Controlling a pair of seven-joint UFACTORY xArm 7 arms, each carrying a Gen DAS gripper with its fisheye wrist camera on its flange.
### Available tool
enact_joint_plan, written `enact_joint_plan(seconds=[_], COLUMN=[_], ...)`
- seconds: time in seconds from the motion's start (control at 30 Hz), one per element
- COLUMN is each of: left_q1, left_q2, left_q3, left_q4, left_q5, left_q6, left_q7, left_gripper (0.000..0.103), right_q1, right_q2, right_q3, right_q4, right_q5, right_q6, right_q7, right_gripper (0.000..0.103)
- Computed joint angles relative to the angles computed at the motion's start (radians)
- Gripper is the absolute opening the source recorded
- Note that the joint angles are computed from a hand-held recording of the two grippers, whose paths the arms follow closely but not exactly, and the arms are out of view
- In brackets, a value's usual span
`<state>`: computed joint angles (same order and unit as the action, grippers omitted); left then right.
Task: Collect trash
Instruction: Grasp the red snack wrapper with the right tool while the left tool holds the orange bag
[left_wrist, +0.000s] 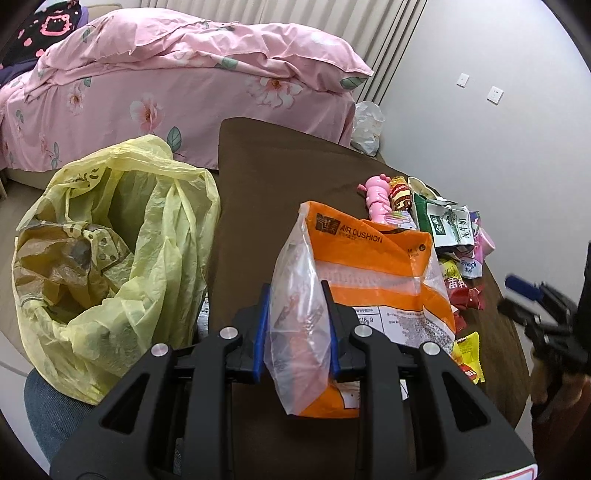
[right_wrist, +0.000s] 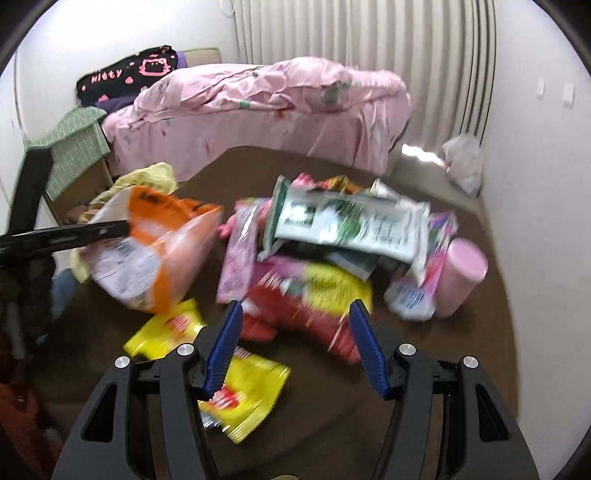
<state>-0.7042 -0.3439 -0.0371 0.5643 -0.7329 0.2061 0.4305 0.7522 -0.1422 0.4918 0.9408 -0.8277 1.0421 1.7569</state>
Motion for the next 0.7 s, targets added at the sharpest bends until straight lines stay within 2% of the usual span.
enact_joint_plan(seconds=[0.17, 0.23, 0.33, 0.37, 0.4, 0.5, 0.7], left_q1=[0.009, 0.009, 0.005, 0.003, 0.0, -0.015, -0.042], left_q2=[-0.016, -0.023, -0.038, -0.043, -0.046, -0.051, -0.09], left_q3=[-0.004, 0.003, 0.015, 0.019, 0.022, 0.038, 0.063], left_q4=[-0.016, -0.022, -0.032, -0.035, -0.038, -0.041, -0.063], left_q5=[0.031, 0.039, 0.046, 0.047, 0.049, 0.043, 0.023], left_q6=[-0.012, -0.011, -0.009, -0.01, -0.011, -0.013, -0.026], left_q7=[-0.021, -0.027, -0.031, -0.031, -0.03, -0.023, -0.005], left_gripper=[0.023, 0.023, 0.023, 0.023, 0.023, 0.023, 0.023], right_q1=[-0.027, -0.026, -0.019, -0.018, -0.02, -0.029, -0.011], right_q2=[0.011, 0.049, 0.03, 0.014, -0.008, -0.043, -0.027], right_q3=[-0.041, -0.043, -0.038, -0.035, -0.036, -0.005, 0.041], right_q4=[-0.052, -0.048, -0.077, -0.093, -0.111, -0.12, -0.045], right_q5=[0.034, 0.065, 0.035, 0.026, 0.033, 0.014, -0.007], right_q6=[-0.145, -0.162, -0.184, -0.197, -0.218, -0.201, -0.075], right_q7=[-0.114, -0.139, -0.047, -0.013, 0.015, 0.077, 0.076], right_gripper=[0.056, 0.052, 0.042, 0.026, 0.017, 0.013, 0.012])
